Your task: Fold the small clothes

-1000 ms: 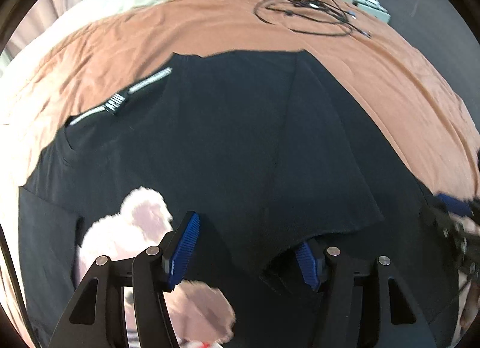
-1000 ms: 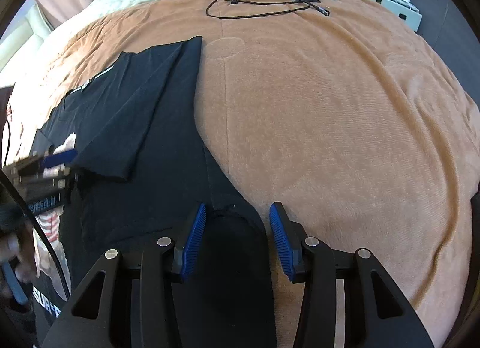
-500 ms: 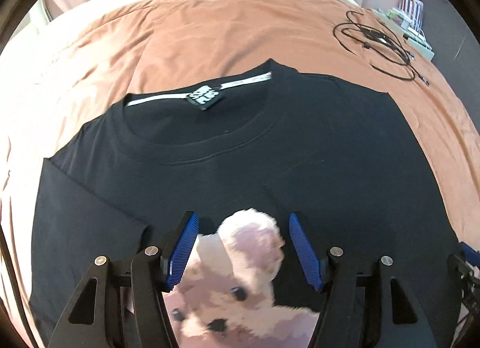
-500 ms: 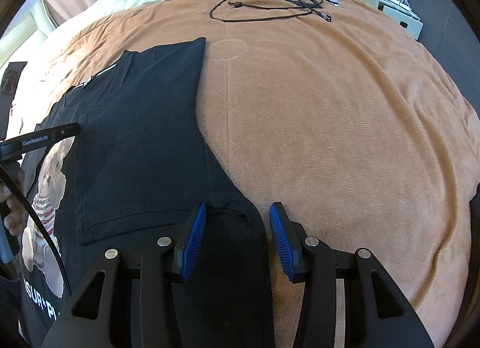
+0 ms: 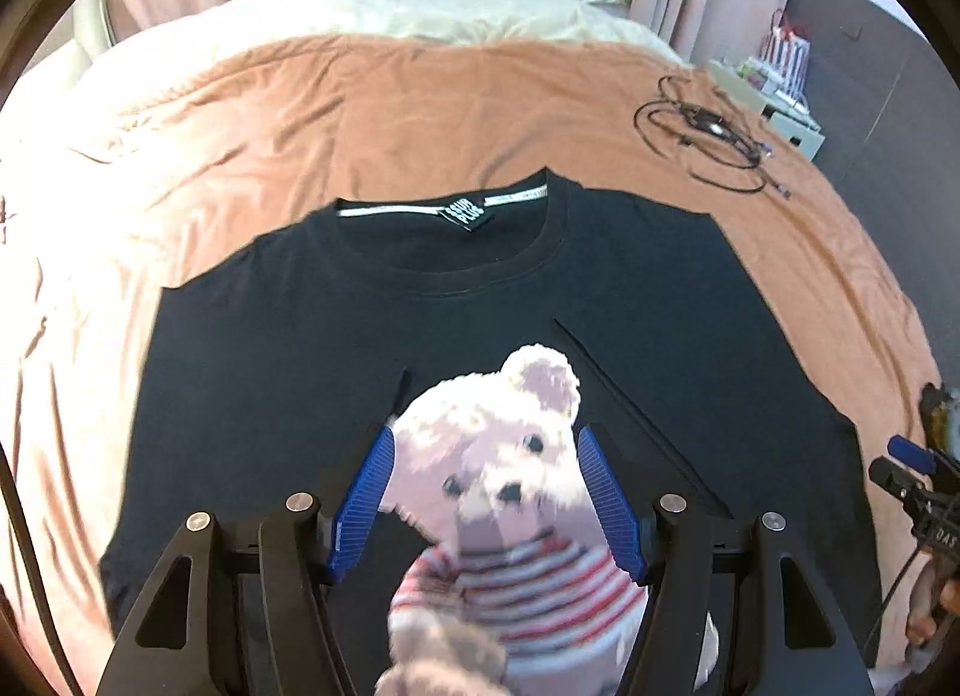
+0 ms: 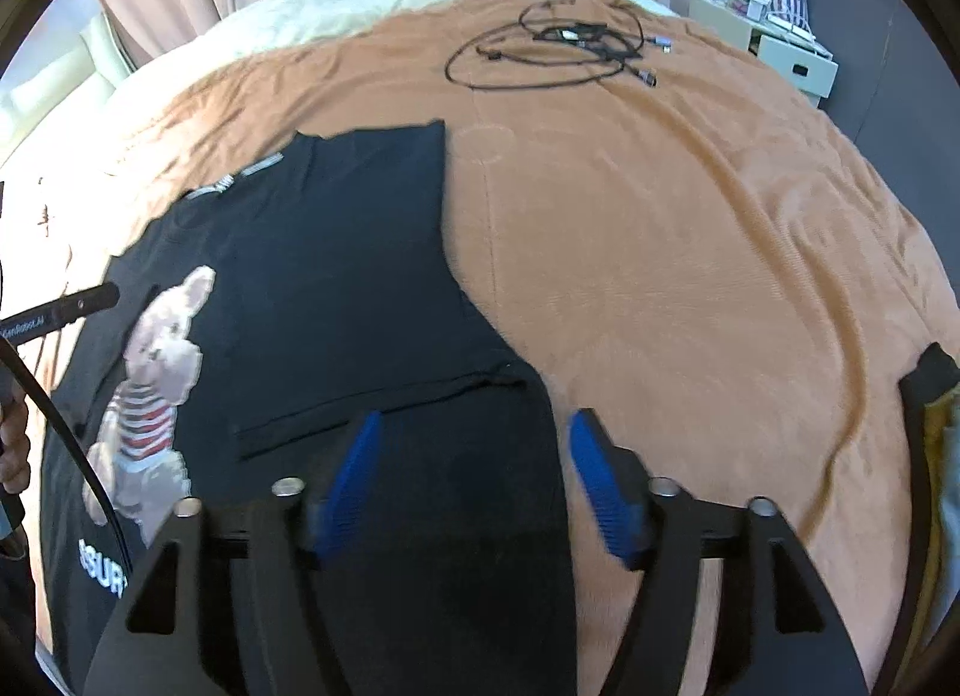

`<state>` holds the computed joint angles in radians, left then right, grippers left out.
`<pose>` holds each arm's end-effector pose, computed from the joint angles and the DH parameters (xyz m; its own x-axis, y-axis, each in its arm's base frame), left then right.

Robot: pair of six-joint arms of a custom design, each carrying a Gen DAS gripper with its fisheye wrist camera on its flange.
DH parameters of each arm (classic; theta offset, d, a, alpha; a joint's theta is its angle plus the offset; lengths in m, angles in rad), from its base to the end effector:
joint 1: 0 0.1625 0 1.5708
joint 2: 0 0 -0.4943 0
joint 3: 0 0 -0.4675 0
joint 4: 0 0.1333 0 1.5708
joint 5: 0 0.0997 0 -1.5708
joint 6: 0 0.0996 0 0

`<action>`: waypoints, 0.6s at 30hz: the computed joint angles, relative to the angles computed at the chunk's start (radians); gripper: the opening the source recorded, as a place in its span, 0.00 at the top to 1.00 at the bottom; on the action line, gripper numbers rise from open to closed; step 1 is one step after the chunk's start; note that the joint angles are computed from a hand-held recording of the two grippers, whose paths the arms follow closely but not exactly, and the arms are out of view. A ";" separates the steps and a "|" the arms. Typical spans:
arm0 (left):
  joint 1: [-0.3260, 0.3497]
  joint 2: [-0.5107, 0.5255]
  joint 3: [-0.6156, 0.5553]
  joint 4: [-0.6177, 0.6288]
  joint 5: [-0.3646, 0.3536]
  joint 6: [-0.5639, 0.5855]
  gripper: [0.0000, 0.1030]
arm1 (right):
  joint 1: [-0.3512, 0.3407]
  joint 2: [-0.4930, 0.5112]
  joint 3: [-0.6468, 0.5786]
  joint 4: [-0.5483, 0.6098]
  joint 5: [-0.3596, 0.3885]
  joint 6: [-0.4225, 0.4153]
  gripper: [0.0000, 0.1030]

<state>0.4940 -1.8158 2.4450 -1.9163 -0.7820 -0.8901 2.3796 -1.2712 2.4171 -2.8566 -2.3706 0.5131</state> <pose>-0.1975 -0.3380 0.2716 -0.7571 0.0960 -0.6462 0.4082 0.8418 -0.3532 0.3661 -0.2638 0.1540 -0.8338 -0.0435 0.5503 -0.3525 0.8092 -0.4701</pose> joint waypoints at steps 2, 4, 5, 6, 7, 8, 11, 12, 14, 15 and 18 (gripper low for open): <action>-0.044 -0.050 0.003 0.072 0.012 -0.044 0.36 | 0.035 -0.022 0.005 0.029 -0.005 0.035 0.29; -0.099 -0.111 0.001 0.176 0.018 -0.109 0.36 | 0.067 -0.044 0.009 0.065 -0.016 0.072 0.22; -0.124 -0.135 -0.003 0.229 0.021 -0.144 0.36 | 0.085 -0.054 0.010 0.091 -0.025 0.098 0.21; -0.160 -0.173 -0.006 0.302 0.023 -0.193 0.36 | 0.095 -0.064 0.013 0.105 -0.030 0.113 0.20; -0.187 -0.201 -0.009 0.353 0.022 -0.228 0.36 | 0.117 -0.076 0.015 0.125 -0.038 0.135 0.20; -0.217 -0.229 -0.012 0.407 0.020 -0.269 0.35 | 0.140 -0.088 0.016 0.150 -0.049 0.158 0.17; -0.326 -0.312 -0.022 0.575 0.015 -0.399 0.24 | 0.206 -0.114 0.015 0.232 -0.076 0.243 0.10; -0.382 -0.343 -0.027 0.656 0.013 -0.459 0.22 | 0.220 -0.119 0.014 0.250 -0.080 0.262 0.09; -0.469 -0.382 -0.041 0.788 0.001 -0.562 0.15 | 0.268 -0.138 0.011 0.323 -0.098 0.326 0.08; -0.532 -0.410 -0.050 0.872 -0.016 -0.635 0.14 | 0.289 -0.144 0.007 0.354 -0.099 0.353 0.07; -0.677 -0.463 -0.073 1.056 -0.087 -0.799 0.09 | 0.336 -0.170 0.004 0.435 -0.102 0.418 0.07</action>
<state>-0.1832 -2.2788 2.3718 -0.8608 -0.8688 -1.6895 2.7158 -1.4416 2.4212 -2.4213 -2.4727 0.9309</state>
